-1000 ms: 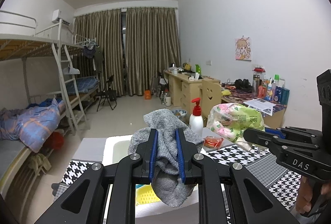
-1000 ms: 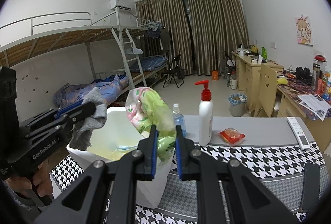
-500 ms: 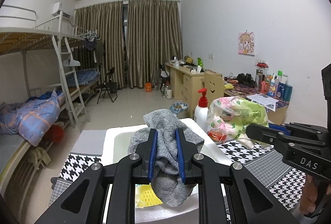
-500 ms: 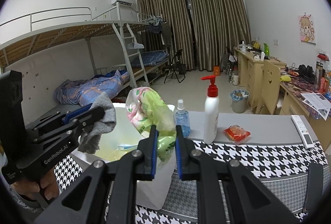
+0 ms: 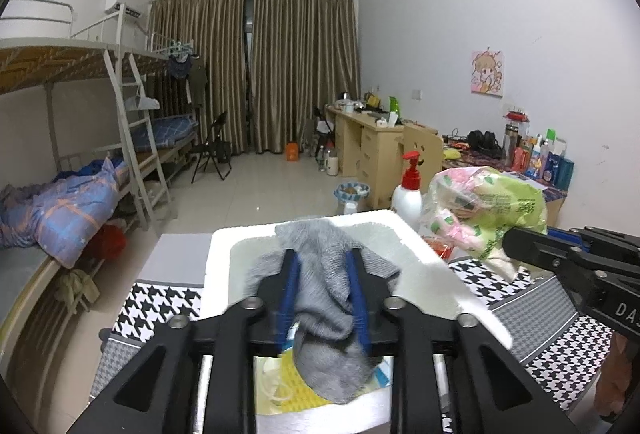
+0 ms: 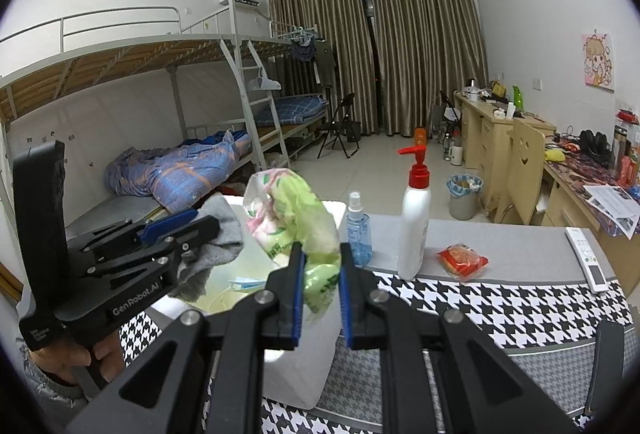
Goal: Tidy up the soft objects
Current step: 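Open the left gripper to drop the grey sock into the box, then lower the floral bag into the box and open the right gripper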
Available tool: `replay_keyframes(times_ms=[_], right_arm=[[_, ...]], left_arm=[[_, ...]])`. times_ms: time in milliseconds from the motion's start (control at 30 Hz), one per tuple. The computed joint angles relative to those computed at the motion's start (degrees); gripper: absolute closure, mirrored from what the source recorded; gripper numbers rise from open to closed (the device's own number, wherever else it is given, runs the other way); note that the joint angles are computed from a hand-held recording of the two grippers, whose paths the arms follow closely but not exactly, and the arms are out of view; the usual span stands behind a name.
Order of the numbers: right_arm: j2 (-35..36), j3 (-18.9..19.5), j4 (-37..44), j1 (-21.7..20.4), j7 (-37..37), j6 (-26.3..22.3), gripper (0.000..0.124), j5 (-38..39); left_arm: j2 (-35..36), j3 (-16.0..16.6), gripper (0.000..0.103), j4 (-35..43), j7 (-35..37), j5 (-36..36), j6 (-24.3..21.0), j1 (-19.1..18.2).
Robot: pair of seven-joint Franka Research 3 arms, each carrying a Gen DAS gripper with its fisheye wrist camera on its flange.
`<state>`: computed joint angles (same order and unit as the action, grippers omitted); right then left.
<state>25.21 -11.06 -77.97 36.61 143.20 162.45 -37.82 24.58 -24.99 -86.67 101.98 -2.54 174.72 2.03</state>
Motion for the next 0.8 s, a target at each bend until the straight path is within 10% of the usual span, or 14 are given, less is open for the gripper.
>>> replay_keyframes(times_ms=[167, 367, 800], right_arm=[[0.72, 0.31, 1.09, -0.07, -0.85, -0.26, 0.105, 0.74], [1.44, 0.41, 2.32, 0.13, -2.17, -0.69, 0.105, 1.77], [4.1, 0.87, 6.3, 0.36, -6.82, -1.93, 0.105, 6.14]], left_arm=[[-0.68, -0.27, 0.021, -1.54, -0.76, -0.43, 2.95, 0.87], [-1.55, 4.63, 0.007, -2.38, -6.94, 3.74, 4.93, -1.97], [-3.71, 4.4, 0.001, -5.68, -13.35, 8.98, 7.51, 0.39]])
